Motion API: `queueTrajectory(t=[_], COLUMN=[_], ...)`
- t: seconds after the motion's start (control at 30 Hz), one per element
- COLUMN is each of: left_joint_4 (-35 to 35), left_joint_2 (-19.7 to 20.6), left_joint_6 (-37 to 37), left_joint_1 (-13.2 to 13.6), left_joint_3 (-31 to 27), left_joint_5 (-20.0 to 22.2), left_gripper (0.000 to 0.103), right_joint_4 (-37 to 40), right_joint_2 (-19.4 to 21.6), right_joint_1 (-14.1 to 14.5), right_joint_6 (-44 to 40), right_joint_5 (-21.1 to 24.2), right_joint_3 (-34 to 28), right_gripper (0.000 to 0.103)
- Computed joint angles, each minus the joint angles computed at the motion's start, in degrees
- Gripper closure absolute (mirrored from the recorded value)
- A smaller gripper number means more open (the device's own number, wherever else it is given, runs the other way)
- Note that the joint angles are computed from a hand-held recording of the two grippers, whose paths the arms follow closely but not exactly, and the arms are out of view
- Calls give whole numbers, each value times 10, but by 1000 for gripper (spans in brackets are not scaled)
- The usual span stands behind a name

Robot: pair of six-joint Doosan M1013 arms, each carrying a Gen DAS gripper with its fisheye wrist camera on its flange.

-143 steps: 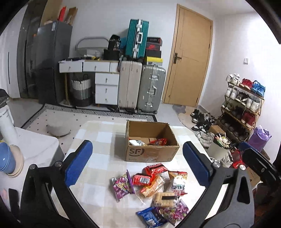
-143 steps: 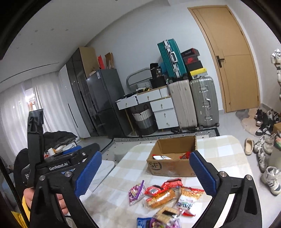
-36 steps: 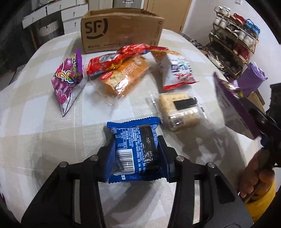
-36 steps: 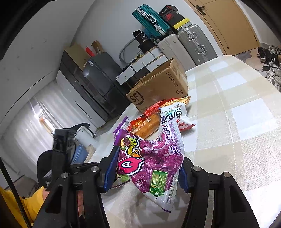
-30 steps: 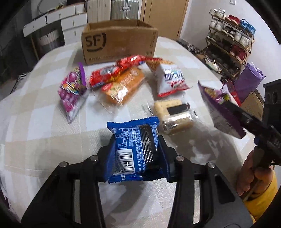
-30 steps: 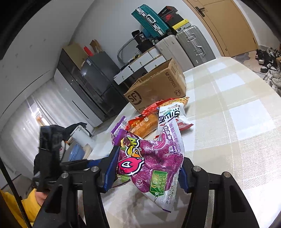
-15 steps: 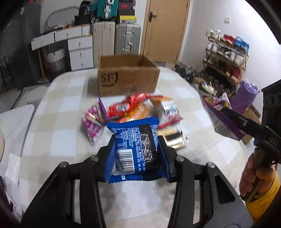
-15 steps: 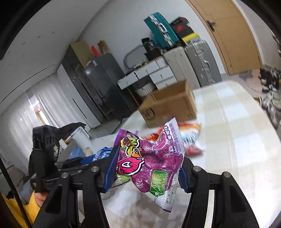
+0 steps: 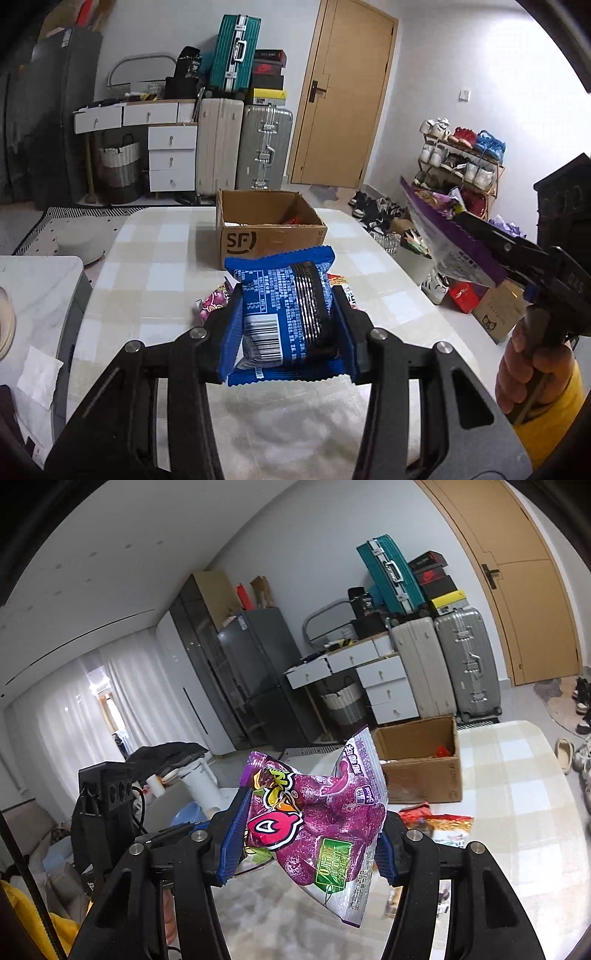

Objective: Organize snacks
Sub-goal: 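Lift both held packs and carry them over the cardboard box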

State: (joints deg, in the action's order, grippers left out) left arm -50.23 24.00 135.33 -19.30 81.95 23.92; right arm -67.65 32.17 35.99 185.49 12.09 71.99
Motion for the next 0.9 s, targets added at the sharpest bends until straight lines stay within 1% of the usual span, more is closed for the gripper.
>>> queueTrajectory(t=[0.03, 0.1, 0.13, 0.2, 0.27, 0.43, 0.5, 0.53, 0.6, 0.7, 0.73, 0.83, 0.87, 0.9], left_joint_4=[-20, -39, -48, -58, -57, -41, 40, 56, 59, 84, 83, 120, 158, 213], left_joint_2=[-3, -11, -14, -20, -20, -14, -13, -10, -2, 10, 15, 36, 43, 52], left_joint_6=[15, 28, 34, 40, 37, 15, -50, -59, -55, -66, -62, -94, -122, -164], left_joint_1=[4, 11, 14, 20, 21, 27, 20, 16, 11, 4, 3, -3, -9, -17], left_joint_3=[3, 13, 17, 23, 24, 13, 4, -1, -18, -46, -58, -101, -113, -129], left_joint_5=[6, 9, 12, 18, 21, 27, 1, -6, -1, 4, 8, 19, 2, -14], left_gripper=[62, 62, 62, 62, 62, 62, 62, 62, 62, 62, 62, 62, 62, 62], right_joint_4=[-8, -47, -50, 0, 52, 98, 115, 132, 155, 220, 254, 321, 349, 369], right_joint_2=[1, 3, 6, 11, 18, 24, 26, 28, 31, 40, 44, 56, 60, 65], right_joint_1=[2, 5, 5, 4, 3, 0, -2, -4, -8, -18, -24, -35, -40, -44], right_joint_6=[6, 52, 63, 20, -31, -86, -114, -139, -177, -247, -279, -343, -369, -390], right_joint_5=[2, 5, 3, 8, 21, 31, 34, 35, 39, 53, 56, 78, 84, 88], right_joint_3=[0, 1, 1, -5, -14, -30, -39, -45, -57, -83, -93, -123, -133, -143], right_gripper=[44, 44, 44, 44, 44, 44, 44, 44, 44, 44, 44, 44, 44, 44])
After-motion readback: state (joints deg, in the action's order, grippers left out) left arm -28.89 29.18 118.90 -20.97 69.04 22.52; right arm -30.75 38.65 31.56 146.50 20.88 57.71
